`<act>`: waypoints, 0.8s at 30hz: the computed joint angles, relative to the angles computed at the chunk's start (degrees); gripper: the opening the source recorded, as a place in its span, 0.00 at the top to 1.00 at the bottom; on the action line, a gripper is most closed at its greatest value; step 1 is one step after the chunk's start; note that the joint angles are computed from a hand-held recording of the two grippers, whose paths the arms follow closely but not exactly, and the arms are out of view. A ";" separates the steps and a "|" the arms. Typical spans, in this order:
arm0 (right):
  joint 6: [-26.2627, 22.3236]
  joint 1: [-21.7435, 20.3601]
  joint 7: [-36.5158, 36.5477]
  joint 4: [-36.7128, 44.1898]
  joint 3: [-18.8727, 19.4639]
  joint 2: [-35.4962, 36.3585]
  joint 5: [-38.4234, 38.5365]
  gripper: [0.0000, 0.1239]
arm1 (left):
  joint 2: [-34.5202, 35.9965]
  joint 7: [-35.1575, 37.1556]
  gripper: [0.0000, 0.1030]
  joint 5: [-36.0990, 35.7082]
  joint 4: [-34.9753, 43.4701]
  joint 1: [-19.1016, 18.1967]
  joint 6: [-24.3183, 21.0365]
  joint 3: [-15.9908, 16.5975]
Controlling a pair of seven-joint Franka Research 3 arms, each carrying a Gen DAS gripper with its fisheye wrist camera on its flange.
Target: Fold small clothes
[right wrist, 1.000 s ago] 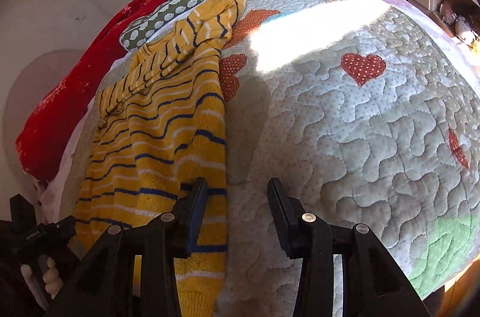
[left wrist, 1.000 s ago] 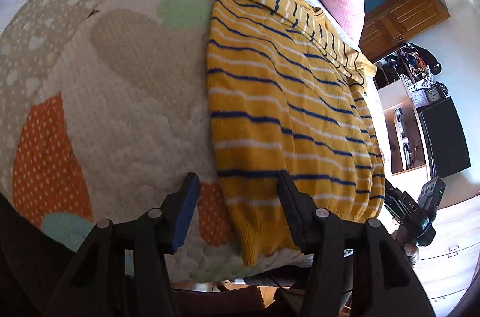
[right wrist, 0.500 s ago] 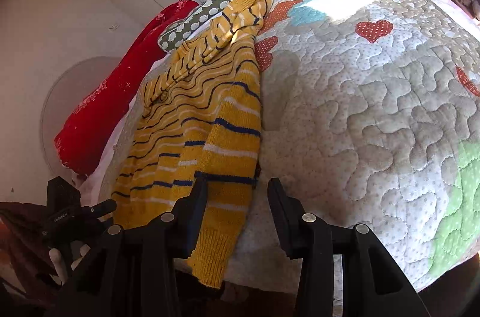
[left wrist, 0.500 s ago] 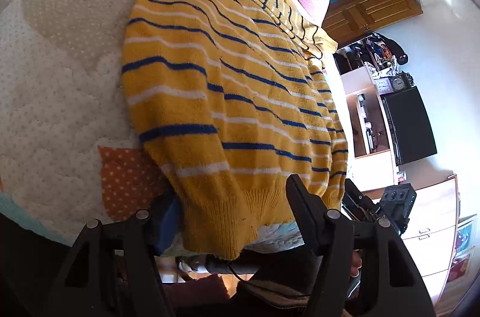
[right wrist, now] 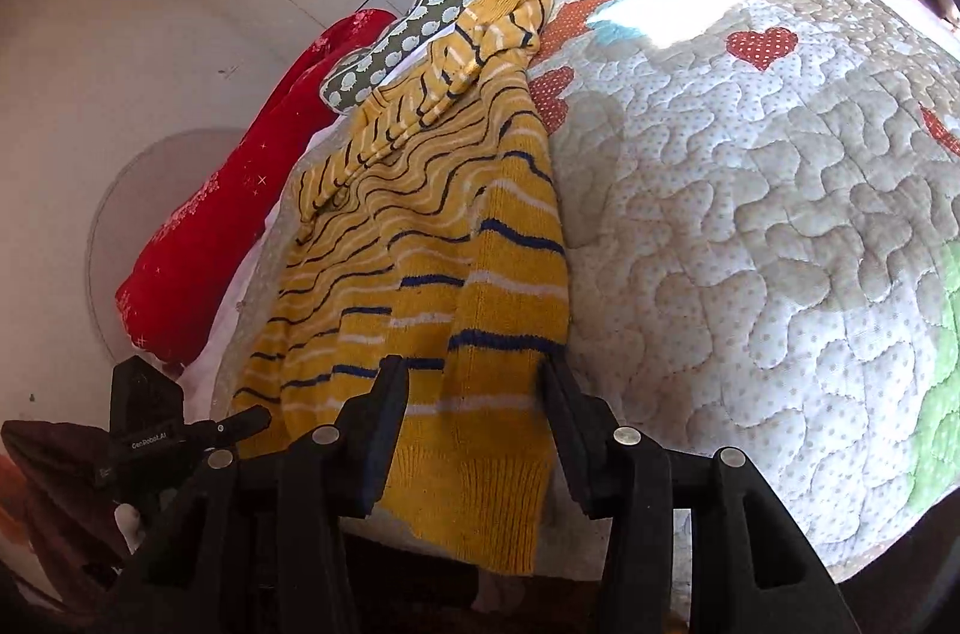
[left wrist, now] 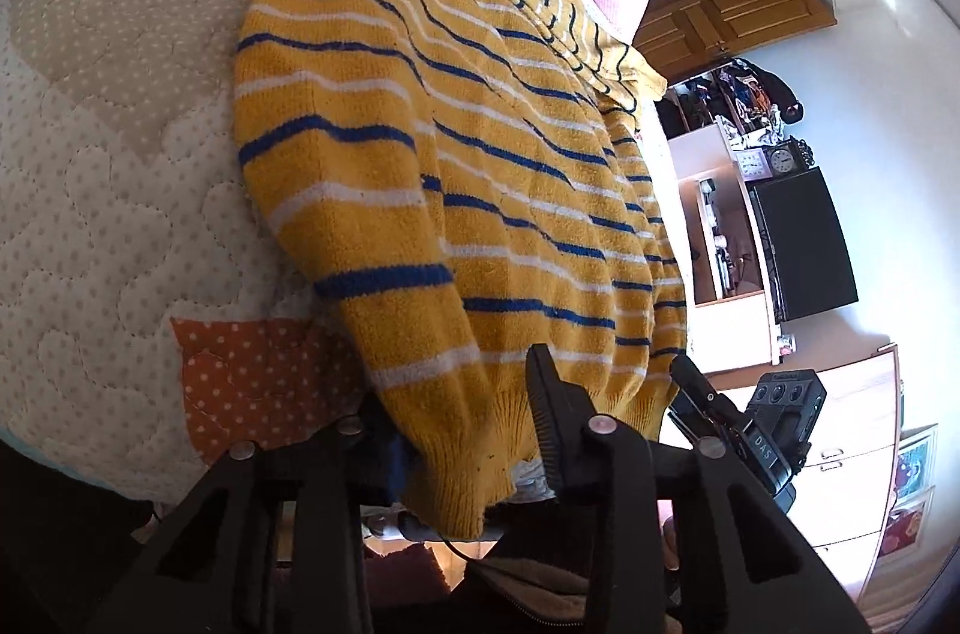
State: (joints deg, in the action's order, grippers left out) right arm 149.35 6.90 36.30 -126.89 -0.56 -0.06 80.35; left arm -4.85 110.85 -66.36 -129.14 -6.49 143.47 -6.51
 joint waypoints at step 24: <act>-11.15 -1.98 3.47 -5.65 -2.40 -4.93 -1.40 0.94 | -13.37 -22.54 0.93 30.99 -9.54 -5.68 5.04 2.25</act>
State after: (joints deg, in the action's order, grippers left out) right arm 138.20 4.93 39.77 -132.54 -2.97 -4.98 78.96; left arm -18.22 88.30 -35.37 -138.68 -12.17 148.51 -4.26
